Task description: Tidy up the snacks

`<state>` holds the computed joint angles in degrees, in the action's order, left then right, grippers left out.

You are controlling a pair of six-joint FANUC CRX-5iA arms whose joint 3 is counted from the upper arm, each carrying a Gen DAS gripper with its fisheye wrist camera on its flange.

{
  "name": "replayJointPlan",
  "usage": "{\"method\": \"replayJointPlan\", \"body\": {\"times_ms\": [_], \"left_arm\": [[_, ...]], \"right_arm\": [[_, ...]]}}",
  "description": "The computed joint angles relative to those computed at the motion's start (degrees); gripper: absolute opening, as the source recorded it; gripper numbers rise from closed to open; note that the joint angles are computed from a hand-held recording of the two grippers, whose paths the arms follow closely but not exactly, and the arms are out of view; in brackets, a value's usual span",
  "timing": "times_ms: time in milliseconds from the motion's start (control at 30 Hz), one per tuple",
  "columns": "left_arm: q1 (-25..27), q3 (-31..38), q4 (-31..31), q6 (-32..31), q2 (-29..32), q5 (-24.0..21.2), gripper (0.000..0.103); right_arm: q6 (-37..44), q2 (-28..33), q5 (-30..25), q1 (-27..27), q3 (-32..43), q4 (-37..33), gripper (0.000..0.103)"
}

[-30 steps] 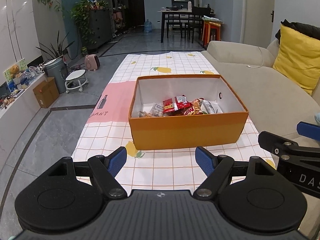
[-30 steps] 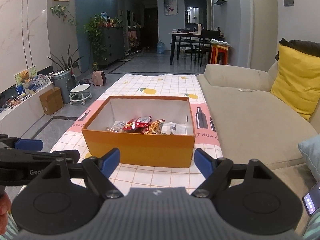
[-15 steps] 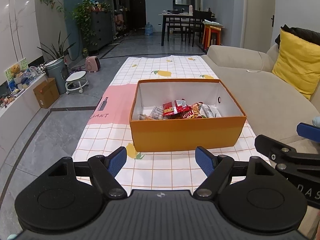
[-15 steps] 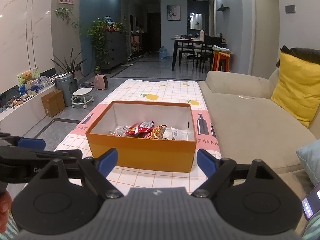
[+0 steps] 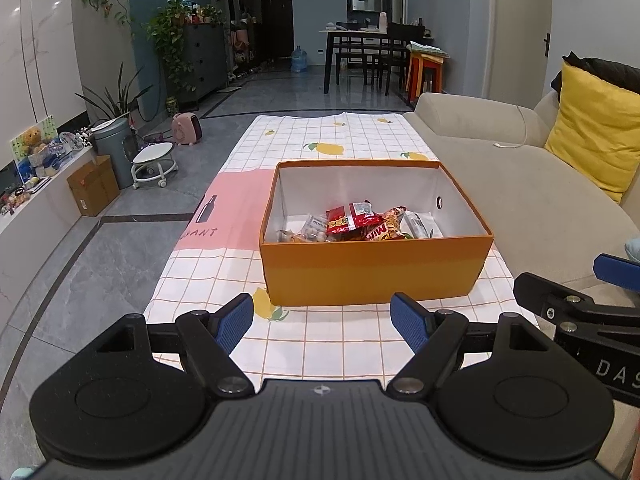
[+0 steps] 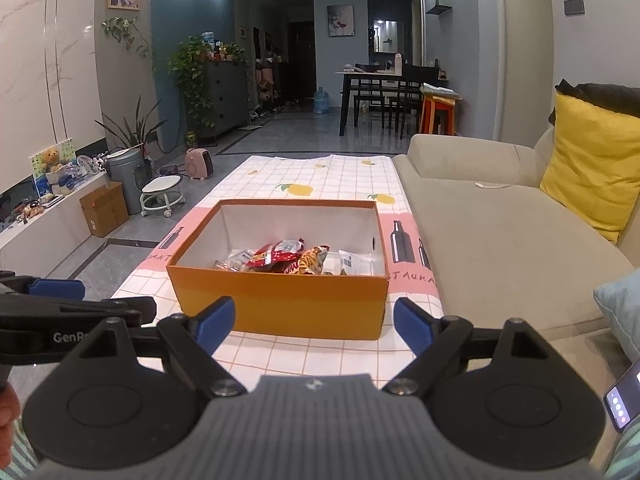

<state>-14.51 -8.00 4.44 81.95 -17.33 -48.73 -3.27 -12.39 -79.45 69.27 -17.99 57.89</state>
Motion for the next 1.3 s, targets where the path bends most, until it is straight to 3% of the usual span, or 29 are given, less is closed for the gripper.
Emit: {"method": "replayJointPlan", "body": {"times_ms": [1300], "left_arm": [[0.2, -1.0, 0.7, -0.9, -1.1, 0.4, 0.091]], "right_arm": [[1.0, 0.3, -0.2, -0.1, 0.9, -1.3, 0.084]]}}
